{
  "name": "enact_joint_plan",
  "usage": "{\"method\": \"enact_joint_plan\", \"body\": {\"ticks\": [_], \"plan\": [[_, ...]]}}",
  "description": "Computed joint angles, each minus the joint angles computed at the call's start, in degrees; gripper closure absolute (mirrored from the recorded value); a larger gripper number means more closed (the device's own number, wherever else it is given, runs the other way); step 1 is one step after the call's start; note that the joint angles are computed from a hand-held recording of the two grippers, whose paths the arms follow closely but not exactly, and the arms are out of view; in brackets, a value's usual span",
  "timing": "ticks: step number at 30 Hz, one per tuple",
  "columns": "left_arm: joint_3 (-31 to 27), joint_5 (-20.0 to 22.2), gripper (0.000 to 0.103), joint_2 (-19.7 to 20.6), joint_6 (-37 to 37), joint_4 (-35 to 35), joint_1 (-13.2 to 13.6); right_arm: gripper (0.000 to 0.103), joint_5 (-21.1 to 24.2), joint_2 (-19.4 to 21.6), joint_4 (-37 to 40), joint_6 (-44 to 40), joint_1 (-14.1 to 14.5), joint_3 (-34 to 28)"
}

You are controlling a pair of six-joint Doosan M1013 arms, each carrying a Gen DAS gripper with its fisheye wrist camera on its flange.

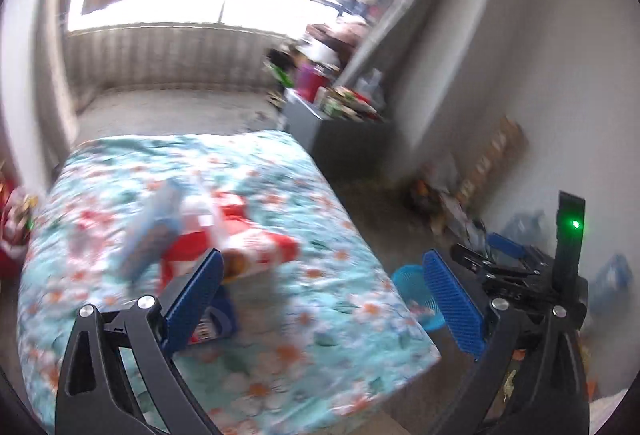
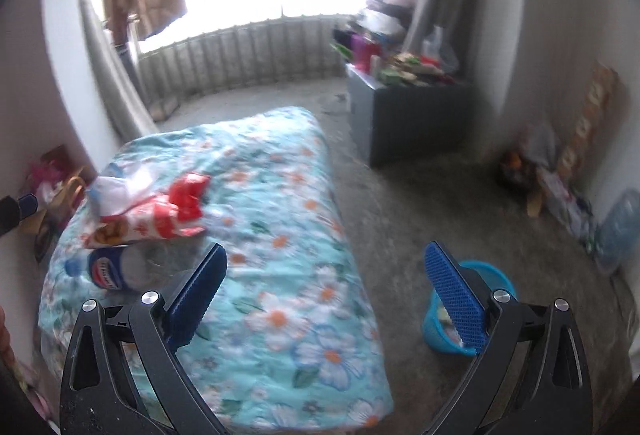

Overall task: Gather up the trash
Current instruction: 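Move both open tools back over the quilt toward the remaining trash, then grasp the white tissue with the right tool while the left tool grasps the clear plastic bag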

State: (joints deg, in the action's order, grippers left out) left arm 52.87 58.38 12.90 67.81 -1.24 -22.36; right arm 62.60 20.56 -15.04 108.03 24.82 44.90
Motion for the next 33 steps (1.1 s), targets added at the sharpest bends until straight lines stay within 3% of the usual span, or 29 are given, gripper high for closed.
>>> {"method": "enact_joint_plan", "body": {"ticks": [5,11,18,24,27,33], "plan": [[8.82,-5.24,0.005,-6.64,-9.79,6.86,3.77,0.008,-6.01,1.49,16.95,-8.73,-1.21,-2.66],[15.52,-8.62,0.005,-10.5,-13.53,4.69,9.92,0.008,-6.13,5.09,22.14,-10.2,-0.25,-7.75],[18.4,-10.24,0.005,-9.19,-16.73,-2.16,16.3,0.008,1.13,10.12,28.2,-9.05,-0.82,-16.27],[20.03,-11.95,0.007,-5.79,-16.85,-17.17,21.0,0.014,7.04,13.64,35.57,-7.89,-2.3,-21.92],[20.64,-11.83,0.017,-4.22,-17.37,-22.29,22.46,0.019,9.91,15.45,37.8,-6.86,-2.62,-24.73],[20.46,-11.06,0.035,-2.36,-19.15,-24.38,23.29,0.025,18.0,22.26,42.8,-3.31,-3.07,-36.6]]}}
